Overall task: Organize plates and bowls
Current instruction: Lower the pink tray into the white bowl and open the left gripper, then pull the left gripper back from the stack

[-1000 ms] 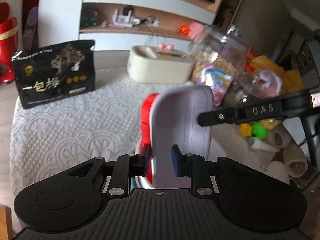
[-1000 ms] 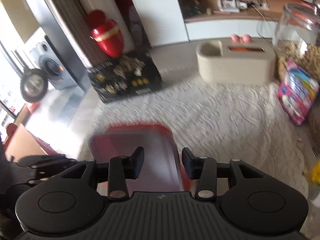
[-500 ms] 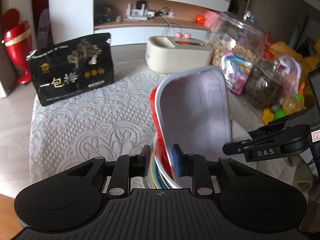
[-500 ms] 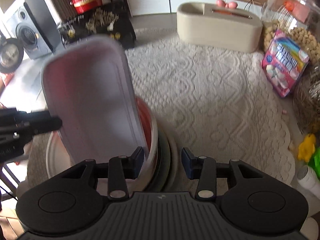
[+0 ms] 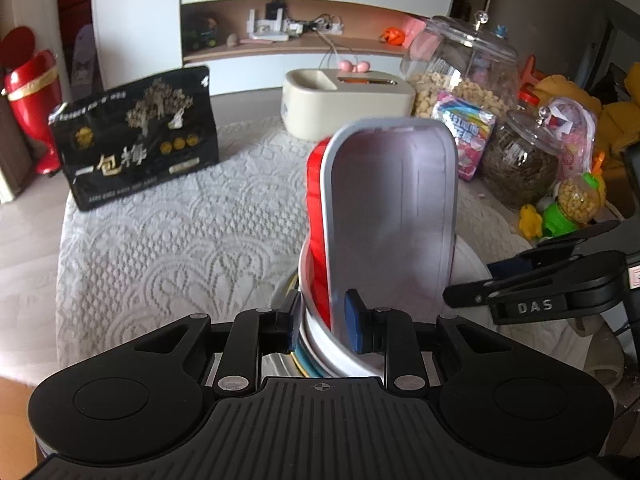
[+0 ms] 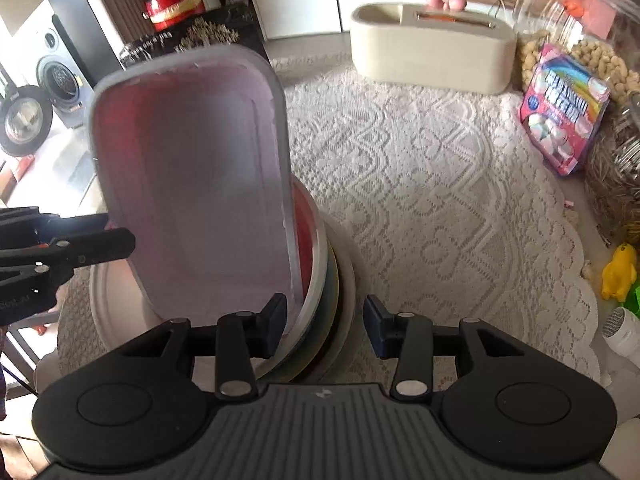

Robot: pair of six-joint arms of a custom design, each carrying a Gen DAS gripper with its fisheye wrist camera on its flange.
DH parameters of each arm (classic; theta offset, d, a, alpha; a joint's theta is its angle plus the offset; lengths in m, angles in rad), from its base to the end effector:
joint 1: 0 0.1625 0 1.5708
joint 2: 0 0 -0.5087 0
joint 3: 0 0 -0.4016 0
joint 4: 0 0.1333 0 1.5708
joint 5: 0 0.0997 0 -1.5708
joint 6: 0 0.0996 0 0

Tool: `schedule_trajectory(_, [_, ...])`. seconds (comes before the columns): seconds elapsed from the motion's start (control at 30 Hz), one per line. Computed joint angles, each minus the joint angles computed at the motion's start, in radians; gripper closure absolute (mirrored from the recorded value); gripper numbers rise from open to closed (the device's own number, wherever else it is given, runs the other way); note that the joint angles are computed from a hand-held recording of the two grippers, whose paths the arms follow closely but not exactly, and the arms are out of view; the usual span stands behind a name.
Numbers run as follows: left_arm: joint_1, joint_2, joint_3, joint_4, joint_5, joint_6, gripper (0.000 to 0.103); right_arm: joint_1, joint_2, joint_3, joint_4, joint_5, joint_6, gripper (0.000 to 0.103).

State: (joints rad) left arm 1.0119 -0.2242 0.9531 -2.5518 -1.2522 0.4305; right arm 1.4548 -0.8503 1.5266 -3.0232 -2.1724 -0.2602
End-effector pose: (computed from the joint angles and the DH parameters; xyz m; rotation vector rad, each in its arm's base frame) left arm -0.3461 -0.8636 -0.0586 1.2863 2.5052 -0.3851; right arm -0.0136 -0.7812 0.3047 -0.1255 -2.3195 0.7917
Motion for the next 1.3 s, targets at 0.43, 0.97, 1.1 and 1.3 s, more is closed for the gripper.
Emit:
schedule_trajectory(0.43, [-0.028, -0.058, 0.209, -0.252, 0.087, -0.128, 0.076, -0.01, -0.024, 0.131, -0.246, 0.093, -0.116, 0.053])
schedule_trajectory(0.97, [-0.101, -0.153, 0.588, -0.55, 0.069, -0.193, 0.088, -0.053, -0.116, 0.487, -0.67, 0.254, -0.166, 0.049])
schedule_trajectory(1.1, [-0.103, -0.16, 0.691, -0.698, 0.028, -0.216, 0.088, -0.058, -0.12, 0.566, -0.709, 0.243, -0.171, 0.048])
schedule_trajectory(1.3, [-0.123, -0.17, 0.789, -0.85, 0.063, -0.224, 0.088, -0.058, -0.092, 0.641, -0.884, 0.232, -0.211, 0.047])
